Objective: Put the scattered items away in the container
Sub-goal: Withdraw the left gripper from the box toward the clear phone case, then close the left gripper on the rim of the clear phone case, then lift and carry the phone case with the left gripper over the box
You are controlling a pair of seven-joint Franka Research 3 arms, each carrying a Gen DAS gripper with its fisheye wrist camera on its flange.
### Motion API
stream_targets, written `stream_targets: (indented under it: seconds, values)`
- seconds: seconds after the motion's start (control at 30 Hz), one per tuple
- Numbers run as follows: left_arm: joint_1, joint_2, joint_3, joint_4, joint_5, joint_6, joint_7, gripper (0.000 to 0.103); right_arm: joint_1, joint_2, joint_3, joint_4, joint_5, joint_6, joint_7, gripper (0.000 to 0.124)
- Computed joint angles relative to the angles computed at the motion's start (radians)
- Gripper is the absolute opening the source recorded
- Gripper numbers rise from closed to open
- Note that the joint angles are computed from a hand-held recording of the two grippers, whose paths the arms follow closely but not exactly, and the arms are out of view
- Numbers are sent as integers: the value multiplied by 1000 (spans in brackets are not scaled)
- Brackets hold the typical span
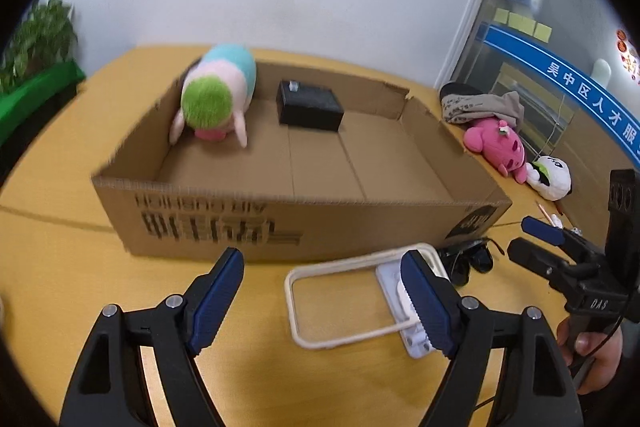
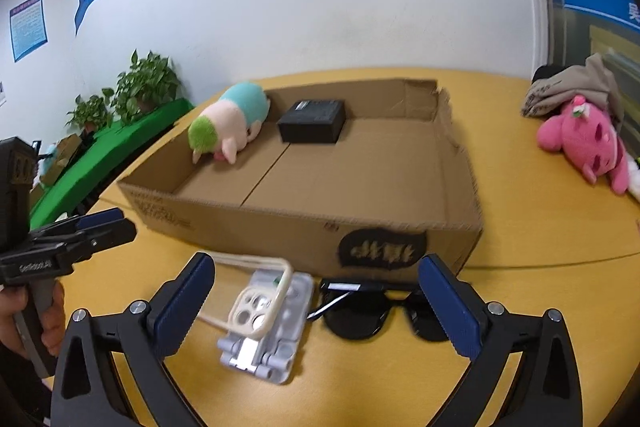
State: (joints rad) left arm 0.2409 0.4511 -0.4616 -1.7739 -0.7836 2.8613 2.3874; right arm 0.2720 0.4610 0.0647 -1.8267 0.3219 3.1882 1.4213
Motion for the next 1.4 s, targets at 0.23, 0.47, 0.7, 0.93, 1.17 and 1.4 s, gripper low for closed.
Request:
stream_targets:
  seconds: [0.23, 0.47, 0.7, 0.93, 1.17, 1.4]
  values:
    - [-41, 62, 71, 46, 87, -117, -166, 60, 180, 62, -169, 63, -97, -83, 103, 103]
    - [-62, 115, 79, 68, 186, -140, -261, 37, 225, 131, -225, 147, -199, -184, 229, 86]
    - [-16, 144, 37, 83, 201, -148, -285, 5, 184, 150, -174, 160, -230, -204, 268, 37]
    - [12, 116, 4, 41, 197, -106, -261, 4, 232, 127, -227, 115, -269, -129, 310, 22]
    - [95, 17, -94, -10, 6, -25, -53, 4, 260, 63, -253, 48, -235, 29, 266, 19]
    - [62, -22, -49, 92, -91, -28, 63, 4, 304, 89, -290, 156, -151, 104, 207, 16]
